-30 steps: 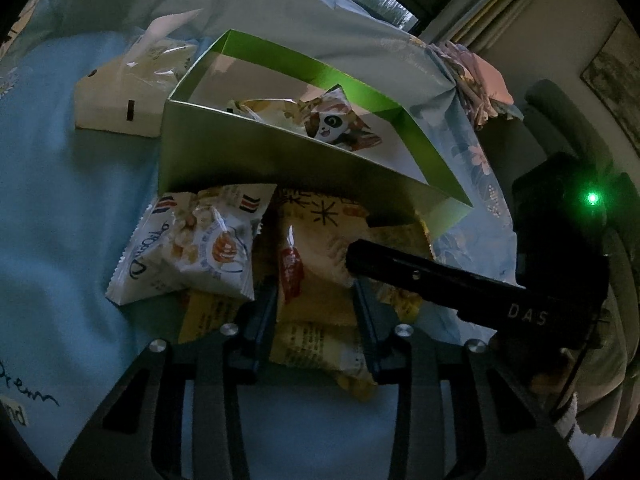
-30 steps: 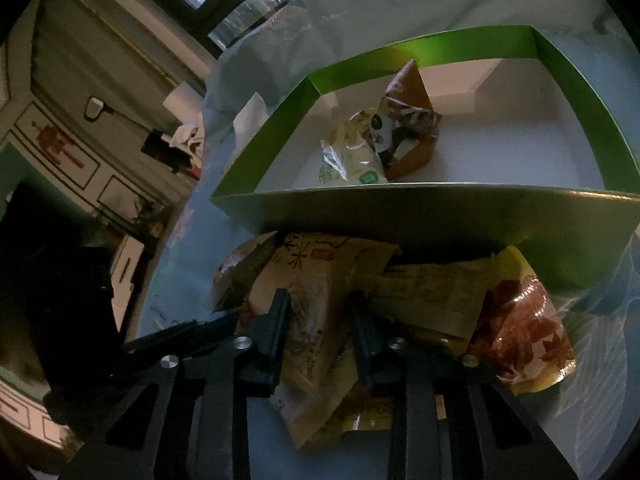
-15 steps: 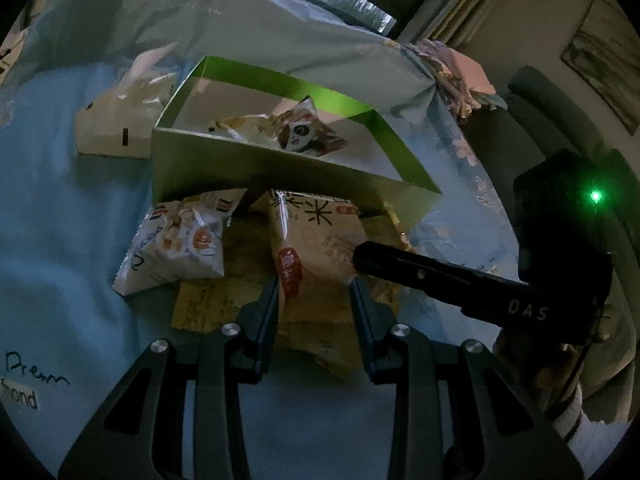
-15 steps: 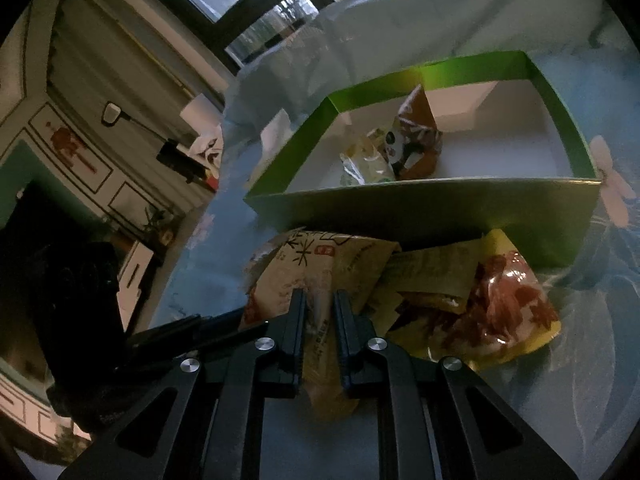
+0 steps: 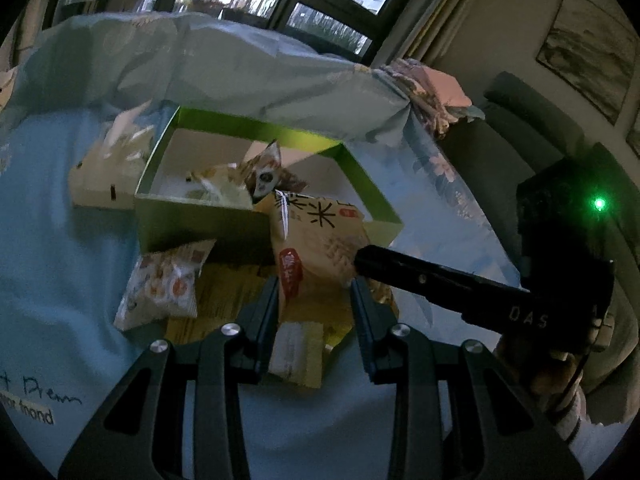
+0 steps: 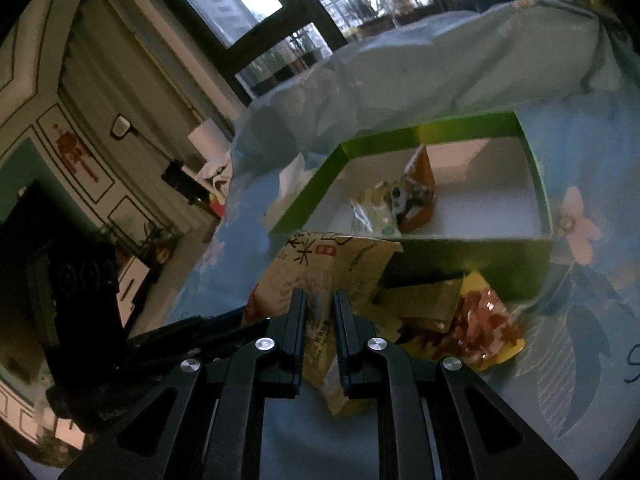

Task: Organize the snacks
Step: 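Carry the snowflake packet into the green box and lower it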

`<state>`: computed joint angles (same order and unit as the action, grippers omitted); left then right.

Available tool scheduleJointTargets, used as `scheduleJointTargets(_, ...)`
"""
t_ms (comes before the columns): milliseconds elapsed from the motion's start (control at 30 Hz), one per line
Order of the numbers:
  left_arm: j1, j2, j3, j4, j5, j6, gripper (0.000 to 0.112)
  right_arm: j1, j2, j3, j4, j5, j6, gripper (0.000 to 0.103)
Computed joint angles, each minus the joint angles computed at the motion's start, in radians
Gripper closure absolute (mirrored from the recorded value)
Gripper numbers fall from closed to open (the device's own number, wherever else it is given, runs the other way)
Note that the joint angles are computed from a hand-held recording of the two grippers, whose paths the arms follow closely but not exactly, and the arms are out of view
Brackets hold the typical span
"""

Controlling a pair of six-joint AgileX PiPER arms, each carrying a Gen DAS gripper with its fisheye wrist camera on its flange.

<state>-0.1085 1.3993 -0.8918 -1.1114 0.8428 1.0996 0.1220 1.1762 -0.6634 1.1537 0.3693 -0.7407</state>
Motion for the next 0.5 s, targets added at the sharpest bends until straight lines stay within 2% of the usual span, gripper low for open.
scheduleJointTargets(300,-0.039,0.027,-0.091,0.023,-0.035,-0.030,0.079,-0.012,0.002,-0.056,-0.042,-0.007,0.035,0.088)
scheduleJointTargets(500,-0.051,0.102,-0.204,0.036,-0.038,-0.058,0.079,-0.061,0.060,-0.116,0.064,0.026,-0.078,0.088)
